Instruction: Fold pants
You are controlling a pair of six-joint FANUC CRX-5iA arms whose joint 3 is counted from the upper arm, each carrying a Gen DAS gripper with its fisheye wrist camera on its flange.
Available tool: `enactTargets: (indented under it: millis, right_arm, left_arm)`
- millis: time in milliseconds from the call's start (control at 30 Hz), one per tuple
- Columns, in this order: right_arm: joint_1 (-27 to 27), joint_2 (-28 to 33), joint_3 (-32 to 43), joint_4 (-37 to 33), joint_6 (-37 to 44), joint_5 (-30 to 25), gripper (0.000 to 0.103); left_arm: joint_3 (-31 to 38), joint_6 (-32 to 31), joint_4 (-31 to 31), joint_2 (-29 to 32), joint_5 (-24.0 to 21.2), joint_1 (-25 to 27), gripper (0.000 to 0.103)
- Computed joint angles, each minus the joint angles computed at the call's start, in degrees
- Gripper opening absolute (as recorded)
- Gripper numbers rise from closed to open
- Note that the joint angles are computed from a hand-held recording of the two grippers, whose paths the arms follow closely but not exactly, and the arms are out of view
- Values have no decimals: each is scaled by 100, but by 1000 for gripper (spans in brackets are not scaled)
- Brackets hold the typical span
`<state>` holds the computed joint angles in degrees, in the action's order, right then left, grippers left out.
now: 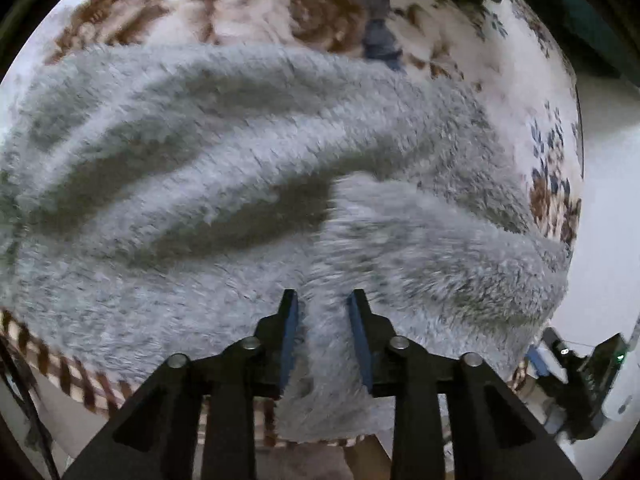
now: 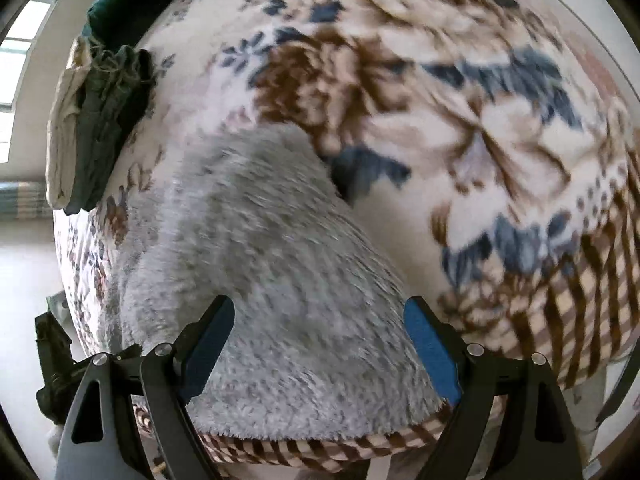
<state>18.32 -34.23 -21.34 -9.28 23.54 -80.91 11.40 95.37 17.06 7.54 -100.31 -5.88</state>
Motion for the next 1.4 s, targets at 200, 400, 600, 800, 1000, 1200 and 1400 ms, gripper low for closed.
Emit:
enactTargets:
  millis: [200,400,600,800,1000,1200,1400]
  right_arm:
    - [-1234,642,603,-1064,916,183,88]
    - [-1776,1223,797,-1665,888,175,12]
    - [-768,818,777,-277,154,772,4]
    - [-1484,1731,1461,-1629,1776,573,1]
    - [-933,1733,1777,-1034,1888,-338,49]
    - [-498,1296,1386,-455,1113,-868,72]
    - [-924,468,207,-1047,338,-703,72]
  left_arm:
    - [643,-273,-169,137,129,-269,45]
    - [975,-323,-228,518,158,-511,45]
    - [734,-402,-153,446,191,-446,45]
    - [404,-310,-146,311,159,-293,45]
    - [615,-690,-319,177,132,-425,45]
    - [220,-673,-311,26,20,-497,51]
    - [-775,-450,88,-109,243,-374,51]
